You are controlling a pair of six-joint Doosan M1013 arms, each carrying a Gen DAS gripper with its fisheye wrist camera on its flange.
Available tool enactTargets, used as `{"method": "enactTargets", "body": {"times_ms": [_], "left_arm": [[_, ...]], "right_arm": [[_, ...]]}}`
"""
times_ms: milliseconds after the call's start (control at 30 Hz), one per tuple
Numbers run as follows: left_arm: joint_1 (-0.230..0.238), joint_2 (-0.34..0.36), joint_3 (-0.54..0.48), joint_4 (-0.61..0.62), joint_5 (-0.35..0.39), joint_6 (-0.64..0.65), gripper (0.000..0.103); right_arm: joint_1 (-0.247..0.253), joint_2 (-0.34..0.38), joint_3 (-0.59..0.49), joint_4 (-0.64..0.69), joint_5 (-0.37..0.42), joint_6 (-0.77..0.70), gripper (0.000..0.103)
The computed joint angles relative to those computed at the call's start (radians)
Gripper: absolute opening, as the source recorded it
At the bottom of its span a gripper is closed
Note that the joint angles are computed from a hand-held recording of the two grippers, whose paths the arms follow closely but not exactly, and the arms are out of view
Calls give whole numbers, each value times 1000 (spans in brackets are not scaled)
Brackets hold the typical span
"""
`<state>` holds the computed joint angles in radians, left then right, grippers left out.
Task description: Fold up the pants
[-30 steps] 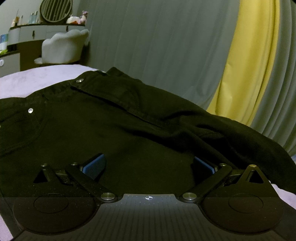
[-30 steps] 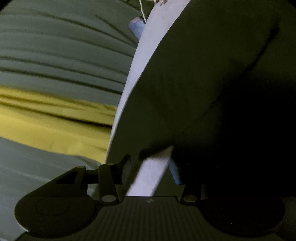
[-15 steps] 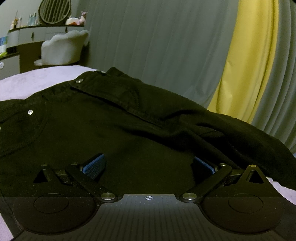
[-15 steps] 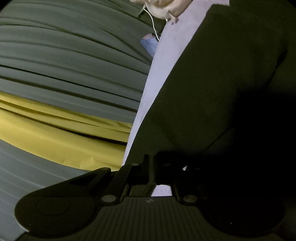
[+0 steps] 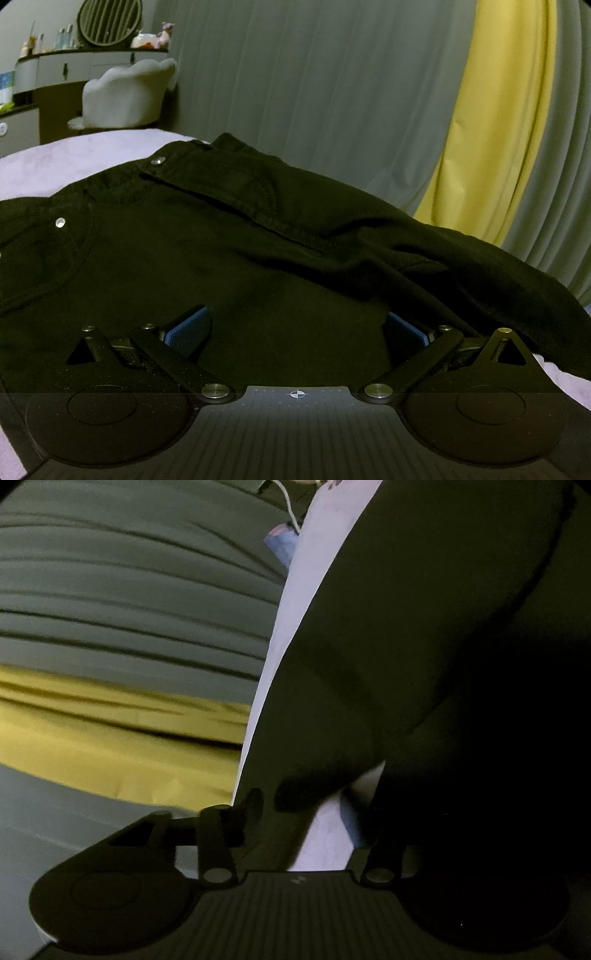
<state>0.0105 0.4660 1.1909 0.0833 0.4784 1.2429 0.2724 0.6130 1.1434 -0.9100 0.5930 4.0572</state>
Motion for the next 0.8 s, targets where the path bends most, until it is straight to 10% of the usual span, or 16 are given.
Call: {"method": "enactTargets", "body": {"times_ms": [300, 567, 800], "left_arm": [[-4, 1, -2, 23, 7, -11, 103], [-3, 1, -2, 17, 5, -8, 103], [-5, 1, -2, 29, 5, -14, 103]], "right_arm": [[13, -27, 36, -100, 48, 75, 8], [17, -22, 52, -300, 21, 225, 14], [6, -25, 42, -200, 9, 124, 31]]}}
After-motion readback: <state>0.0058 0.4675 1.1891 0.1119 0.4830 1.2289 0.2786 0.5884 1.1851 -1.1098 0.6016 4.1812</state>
